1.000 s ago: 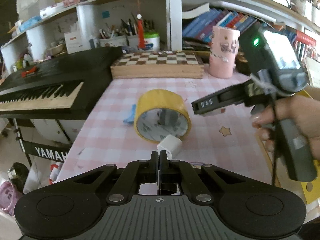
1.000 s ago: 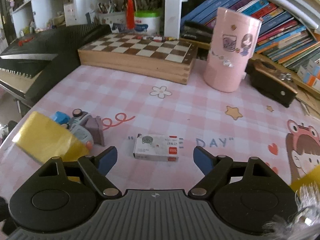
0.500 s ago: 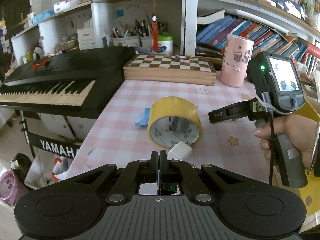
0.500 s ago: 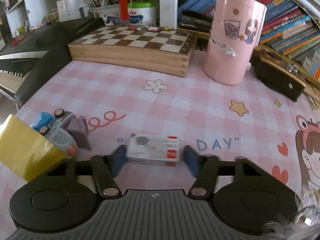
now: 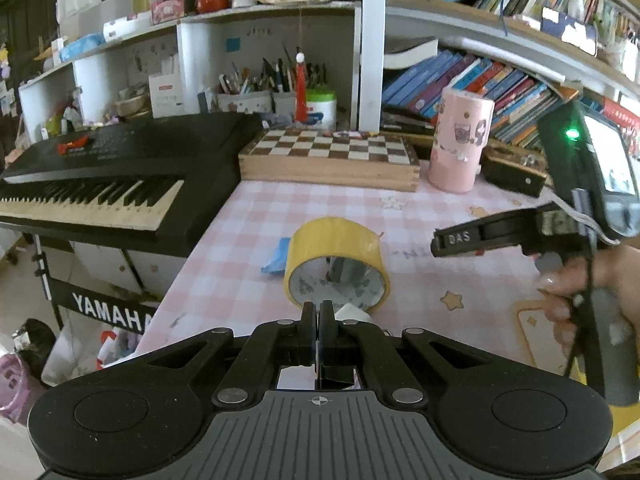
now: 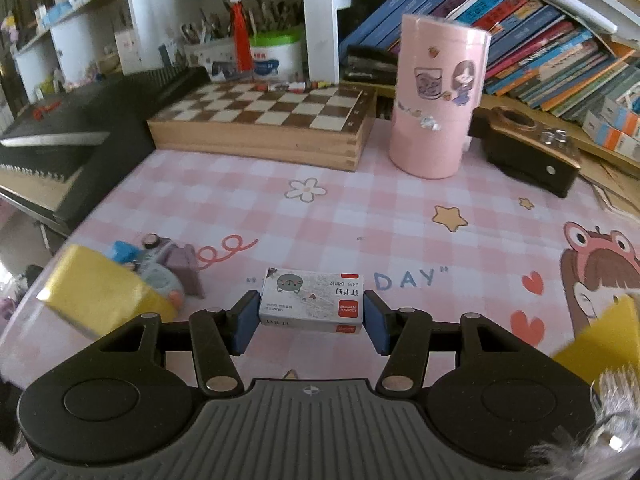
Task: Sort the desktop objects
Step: 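Lift and carry the clip and staple box with both tools toward the yellow box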
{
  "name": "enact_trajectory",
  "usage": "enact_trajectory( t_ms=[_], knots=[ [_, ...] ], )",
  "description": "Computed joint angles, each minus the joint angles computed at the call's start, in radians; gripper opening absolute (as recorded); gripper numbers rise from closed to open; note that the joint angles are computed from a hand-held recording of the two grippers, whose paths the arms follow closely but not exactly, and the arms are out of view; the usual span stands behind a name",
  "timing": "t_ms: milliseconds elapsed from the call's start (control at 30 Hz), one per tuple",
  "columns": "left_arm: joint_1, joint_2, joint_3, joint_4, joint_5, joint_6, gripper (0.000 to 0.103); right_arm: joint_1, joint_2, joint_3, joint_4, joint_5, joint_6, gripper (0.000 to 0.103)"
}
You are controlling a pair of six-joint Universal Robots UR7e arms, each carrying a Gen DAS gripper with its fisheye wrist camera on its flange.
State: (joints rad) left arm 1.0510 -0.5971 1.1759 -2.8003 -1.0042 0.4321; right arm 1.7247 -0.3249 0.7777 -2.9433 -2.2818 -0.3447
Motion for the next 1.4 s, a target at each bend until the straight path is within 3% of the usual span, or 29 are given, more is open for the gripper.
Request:
enact_trajectory(
  t_ms=[300,533,867,1400],
  knots=[
    [0.014,-0.056,0.029,0.033,-0.091,-0.017,0.000,0.050,-0.115,0.231,-0.131,-0.004,0.016,0.052],
    [0.019,-0.115,0.082,0.028,-0.160,0.005,0.000,0.096,-0.201,0.415,-0.178,-0.020,-0.018,0.052],
    [0.031,-0.196,0.176,0.035,-0.180,0.020,0.000,0.158,-0.262,0.580,-0.196,-0.063,0.096,0.052],
    [0.050,-0.343,0.327,0.076,-0.253,0.068,0.000,0.234,-0.260,0.702,-0.251,-0.160,0.234,0.052]
  ],
)
